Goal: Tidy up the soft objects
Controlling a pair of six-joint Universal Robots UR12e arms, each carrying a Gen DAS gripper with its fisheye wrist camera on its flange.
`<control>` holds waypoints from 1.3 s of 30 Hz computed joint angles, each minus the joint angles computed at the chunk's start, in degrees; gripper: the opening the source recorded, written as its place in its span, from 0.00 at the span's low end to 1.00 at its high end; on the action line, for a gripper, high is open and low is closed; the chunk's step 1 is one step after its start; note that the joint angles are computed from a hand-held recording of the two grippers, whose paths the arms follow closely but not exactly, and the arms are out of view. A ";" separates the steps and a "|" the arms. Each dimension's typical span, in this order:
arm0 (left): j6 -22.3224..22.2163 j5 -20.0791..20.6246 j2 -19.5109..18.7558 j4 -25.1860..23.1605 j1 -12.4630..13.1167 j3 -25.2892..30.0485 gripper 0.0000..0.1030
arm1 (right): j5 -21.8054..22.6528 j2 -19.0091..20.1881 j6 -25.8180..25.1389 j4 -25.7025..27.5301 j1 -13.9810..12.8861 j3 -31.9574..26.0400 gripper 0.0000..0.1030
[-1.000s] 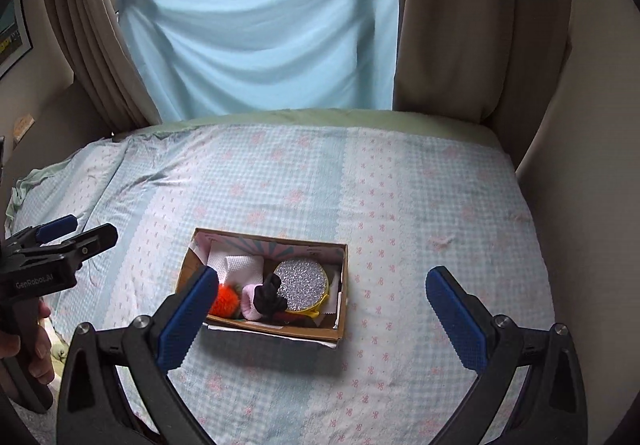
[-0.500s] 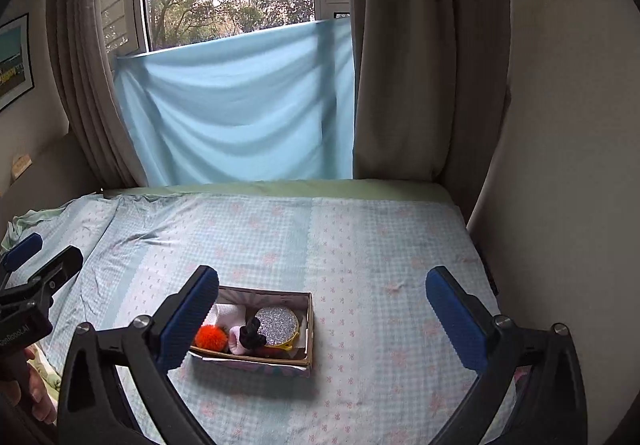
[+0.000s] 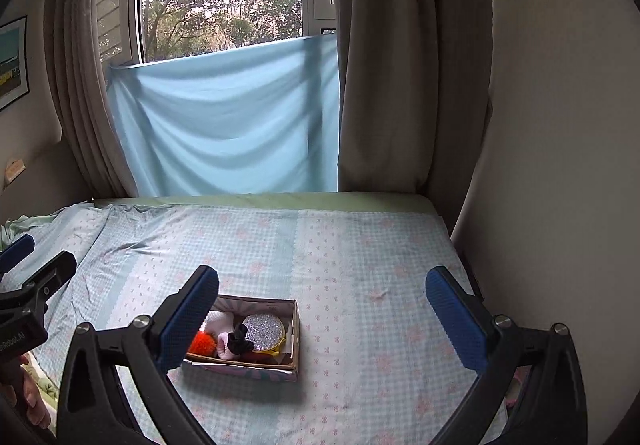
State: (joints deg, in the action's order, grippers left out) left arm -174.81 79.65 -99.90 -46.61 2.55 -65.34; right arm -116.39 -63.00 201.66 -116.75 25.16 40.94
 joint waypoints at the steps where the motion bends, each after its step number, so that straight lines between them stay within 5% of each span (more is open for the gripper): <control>1: -0.04 -0.03 -0.03 -0.06 -0.01 0.04 1.00 | -0.09 -0.05 -0.01 0.00 0.01 0.05 1.00; 39: 0.63 -0.33 -0.35 0.00 0.33 0.21 1.00 | -0.83 0.37 1.01 1.66 -0.09 -0.86 1.00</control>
